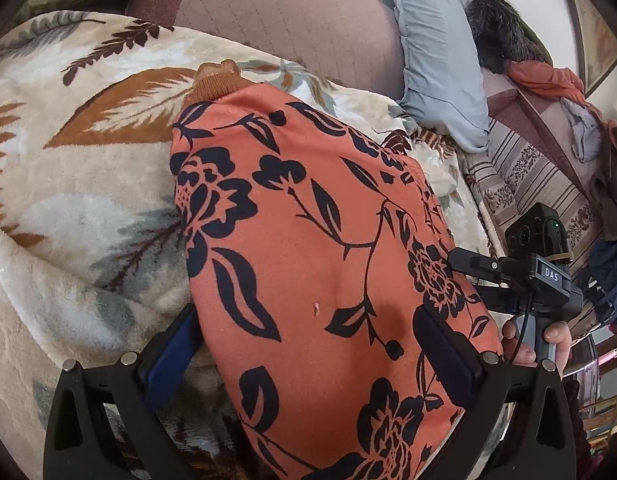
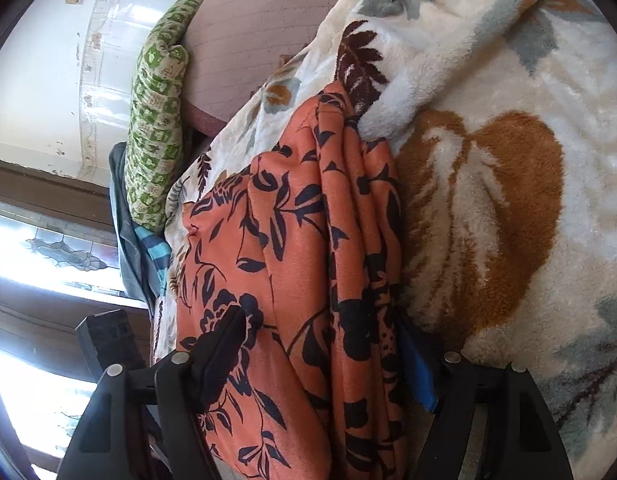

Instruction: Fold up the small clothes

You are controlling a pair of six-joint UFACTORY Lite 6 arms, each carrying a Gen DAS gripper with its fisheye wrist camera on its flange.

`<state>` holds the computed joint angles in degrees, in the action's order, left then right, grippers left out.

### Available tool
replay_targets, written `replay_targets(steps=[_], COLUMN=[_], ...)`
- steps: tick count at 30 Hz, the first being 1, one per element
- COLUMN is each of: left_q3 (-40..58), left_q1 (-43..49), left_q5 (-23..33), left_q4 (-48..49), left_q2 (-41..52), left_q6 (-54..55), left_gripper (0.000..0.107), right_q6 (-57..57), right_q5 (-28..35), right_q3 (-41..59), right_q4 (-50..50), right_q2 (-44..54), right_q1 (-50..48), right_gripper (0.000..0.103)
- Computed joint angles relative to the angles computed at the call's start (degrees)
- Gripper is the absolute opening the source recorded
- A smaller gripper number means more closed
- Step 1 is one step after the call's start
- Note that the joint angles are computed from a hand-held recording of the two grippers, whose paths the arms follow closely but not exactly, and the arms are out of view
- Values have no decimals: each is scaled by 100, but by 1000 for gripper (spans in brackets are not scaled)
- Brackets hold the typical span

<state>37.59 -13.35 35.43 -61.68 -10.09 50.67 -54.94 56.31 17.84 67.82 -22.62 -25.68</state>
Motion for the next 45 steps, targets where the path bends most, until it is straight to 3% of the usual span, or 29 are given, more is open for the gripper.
replay_targets(steps=[8, 14, 20, 23, 29, 32, 40, 43, 45], left_q3=[-123, -210, -258, -288, -331, -370, -970, -1407, -1496], left_q1=[-659, -795, -830, -620, -259, 135, 2577, 2211, 2583], left_q5=[-889, -1090, -1092, -782, -47, 445, 2612, 2077, 2171], left_q4=[794, 1158, 1582, 1597, 1888, 2073, 2217, 3207, 3133], left_q2=[-269, -437, -715, -1020, -2028, -2601, -3945, -4135, -4204], left_q6=[-870, -1204, -1635, -1611, -1821, -1789, -392, -974, -632], left_gripper=[98, 87, 72, 63, 63, 63, 63, 64, 76], right_q6=[193, 464, 1365, 1881, 3778, 5231, 8543, 9482, 10339], right_q5=[-499, -880, -1234, -1186, -1720, -2343, -3334, -3677, -3448], right_q3=[-1, 68, 191, 224, 473, 655, 305, 219, 393], right_q4=[52, -78, -472, -722, -1631, -2445, -4390, -4980, -5765], right_q2=[-324, -439, -1017, -1524, -2342, -2502, -3041, -2506, -1876], right_q1=[842, 1246, 1895, 2039, 3494, 4685, 6900, 7551, 7781], right_gripper=[72, 57, 48, 46, 45, 45, 44, 44, 48])
